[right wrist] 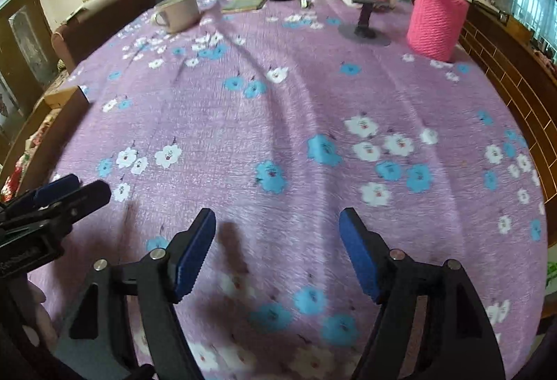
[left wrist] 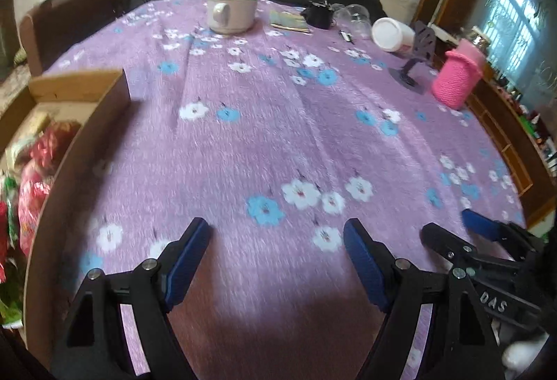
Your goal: Organize snacks
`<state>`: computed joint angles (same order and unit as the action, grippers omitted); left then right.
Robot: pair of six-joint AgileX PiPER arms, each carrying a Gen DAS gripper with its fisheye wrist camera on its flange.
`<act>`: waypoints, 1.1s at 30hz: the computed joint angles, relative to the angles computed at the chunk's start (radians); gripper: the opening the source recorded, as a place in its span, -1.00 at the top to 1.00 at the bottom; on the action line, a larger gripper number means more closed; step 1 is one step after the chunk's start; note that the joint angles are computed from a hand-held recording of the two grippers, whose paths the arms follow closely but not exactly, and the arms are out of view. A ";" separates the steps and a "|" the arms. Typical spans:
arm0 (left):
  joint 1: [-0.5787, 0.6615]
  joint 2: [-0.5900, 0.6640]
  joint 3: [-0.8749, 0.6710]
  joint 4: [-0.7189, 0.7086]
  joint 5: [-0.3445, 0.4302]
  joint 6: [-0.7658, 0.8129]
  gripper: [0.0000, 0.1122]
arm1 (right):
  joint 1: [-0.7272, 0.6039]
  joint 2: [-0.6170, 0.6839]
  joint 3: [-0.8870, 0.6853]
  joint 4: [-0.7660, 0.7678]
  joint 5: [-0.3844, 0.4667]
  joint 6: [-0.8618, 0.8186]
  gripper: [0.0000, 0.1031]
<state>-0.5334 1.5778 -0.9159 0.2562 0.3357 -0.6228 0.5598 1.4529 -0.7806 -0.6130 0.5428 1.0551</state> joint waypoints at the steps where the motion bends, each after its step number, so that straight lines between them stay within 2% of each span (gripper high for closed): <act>1: -0.007 0.007 -0.008 0.044 0.008 -0.042 -0.42 | 0.005 0.014 -0.010 -0.013 0.002 0.016 -0.56; 3: -0.023 0.025 -0.031 0.117 0.039 -0.110 -0.45 | 0.012 0.046 -0.032 -0.031 0.006 0.042 -0.73; 7: -0.094 0.089 -0.109 0.314 0.184 -0.288 -0.49 | 0.025 0.089 -0.063 -0.076 0.038 0.086 -0.83; 8: -0.098 0.092 -0.115 0.328 0.195 -0.304 -0.53 | 0.023 0.090 -0.063 -0.075 0.038 0.083 -0.87; 12: -0.082 0.090 -0.109 0.313 0.191 -0.308 -0.59 | 0.016 0.087 -0.041 -0.126 0.007 0.118 -0.99; 16: -0.100 0.094 -0.113 0.345 0.219 -0.362 -0.59 | 0.015 0.082 -0.033 -0.137 0.000 0.131 -1.00; 19: -0.113 0.085 -0.074 0.454 0.186 -0.498 -0.64 | 0.017 0.083 -0.034 -0.138 0.003 0.132 -1.00; 33: -0.104 0.087 -0.072 0.443 0.177 -0.484 -0.68 | 0.020 0.080 -0.033 -0.139 0.007 0.135 -1.00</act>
<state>-0.6378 1.6652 -0.9879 0.6991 0.5128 -1.1065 0.5797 1.5330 -0.8133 -0.7517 0.5493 1.1906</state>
